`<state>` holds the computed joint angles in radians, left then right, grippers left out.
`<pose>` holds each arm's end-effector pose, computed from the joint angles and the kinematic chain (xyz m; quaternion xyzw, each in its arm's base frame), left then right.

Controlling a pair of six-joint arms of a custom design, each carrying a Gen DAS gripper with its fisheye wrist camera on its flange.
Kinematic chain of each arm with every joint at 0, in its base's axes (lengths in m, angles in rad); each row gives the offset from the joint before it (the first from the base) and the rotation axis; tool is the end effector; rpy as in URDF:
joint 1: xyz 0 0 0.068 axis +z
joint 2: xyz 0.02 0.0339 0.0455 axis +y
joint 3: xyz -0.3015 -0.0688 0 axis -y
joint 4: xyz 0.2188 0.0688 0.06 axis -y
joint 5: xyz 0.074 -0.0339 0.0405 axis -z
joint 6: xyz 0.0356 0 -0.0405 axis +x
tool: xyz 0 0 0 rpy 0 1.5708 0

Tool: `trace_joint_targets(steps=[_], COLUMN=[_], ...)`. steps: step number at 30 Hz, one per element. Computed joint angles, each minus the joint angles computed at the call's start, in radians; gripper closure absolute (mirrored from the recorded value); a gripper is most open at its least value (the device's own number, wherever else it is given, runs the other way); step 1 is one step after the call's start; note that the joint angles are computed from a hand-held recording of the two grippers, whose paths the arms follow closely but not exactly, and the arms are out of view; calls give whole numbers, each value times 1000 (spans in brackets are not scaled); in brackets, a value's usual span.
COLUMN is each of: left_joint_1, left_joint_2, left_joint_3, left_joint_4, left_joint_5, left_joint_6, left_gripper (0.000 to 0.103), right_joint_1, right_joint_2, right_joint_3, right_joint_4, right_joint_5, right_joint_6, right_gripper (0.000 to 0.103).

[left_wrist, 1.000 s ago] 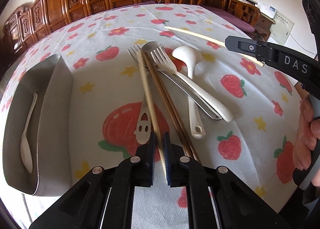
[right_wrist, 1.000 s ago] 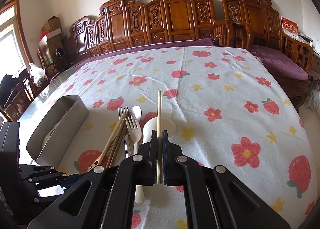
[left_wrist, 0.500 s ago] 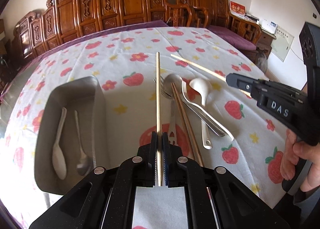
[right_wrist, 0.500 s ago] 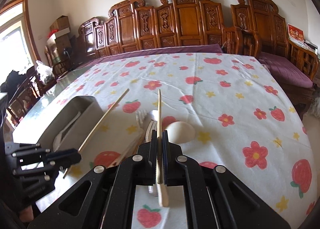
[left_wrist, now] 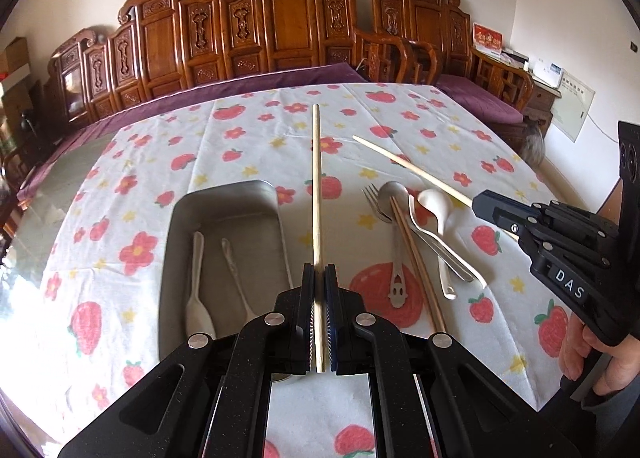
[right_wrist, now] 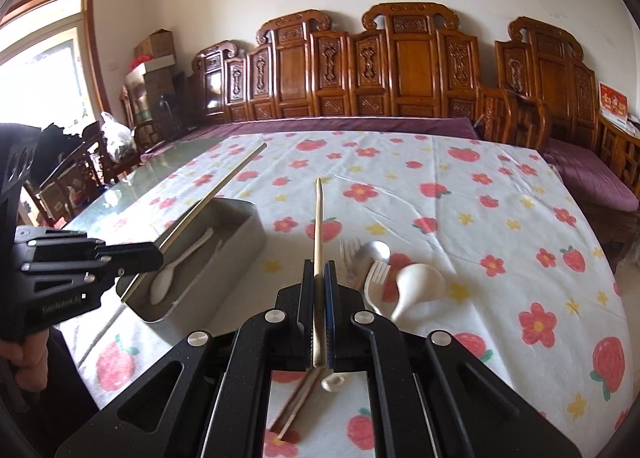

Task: Organize utensils
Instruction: 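Carry the chopsticks over the silver tray and open both tools to drop them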

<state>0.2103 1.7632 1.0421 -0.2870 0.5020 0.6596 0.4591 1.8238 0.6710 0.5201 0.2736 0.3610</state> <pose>0.3339 0.0537 0.2211 0.2745 0.8918 -0.1031 0.3444 0.2969 0.1360 0.1658 0.0182 0.8856 0.0670 0.4592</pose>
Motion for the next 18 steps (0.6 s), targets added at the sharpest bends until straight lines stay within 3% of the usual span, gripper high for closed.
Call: trace_joint_targets(steps=[8,18], left_joint_1=[64,96], left_joint_2=[56,168], left_joint_3=[101,152], left_joint_4=[-80,-90], left_joint_5=[6,-48], left_joint_6=[67,114], left_gripper=[99,99], right_joint_1=[50,66], right_joint_2=[34,59], right_joint_3=[43,62], right_joint_4=[-23,-33], right_joint_5=[7,11], right_joint_6=[-6,-7], right_gripper=[97,97])
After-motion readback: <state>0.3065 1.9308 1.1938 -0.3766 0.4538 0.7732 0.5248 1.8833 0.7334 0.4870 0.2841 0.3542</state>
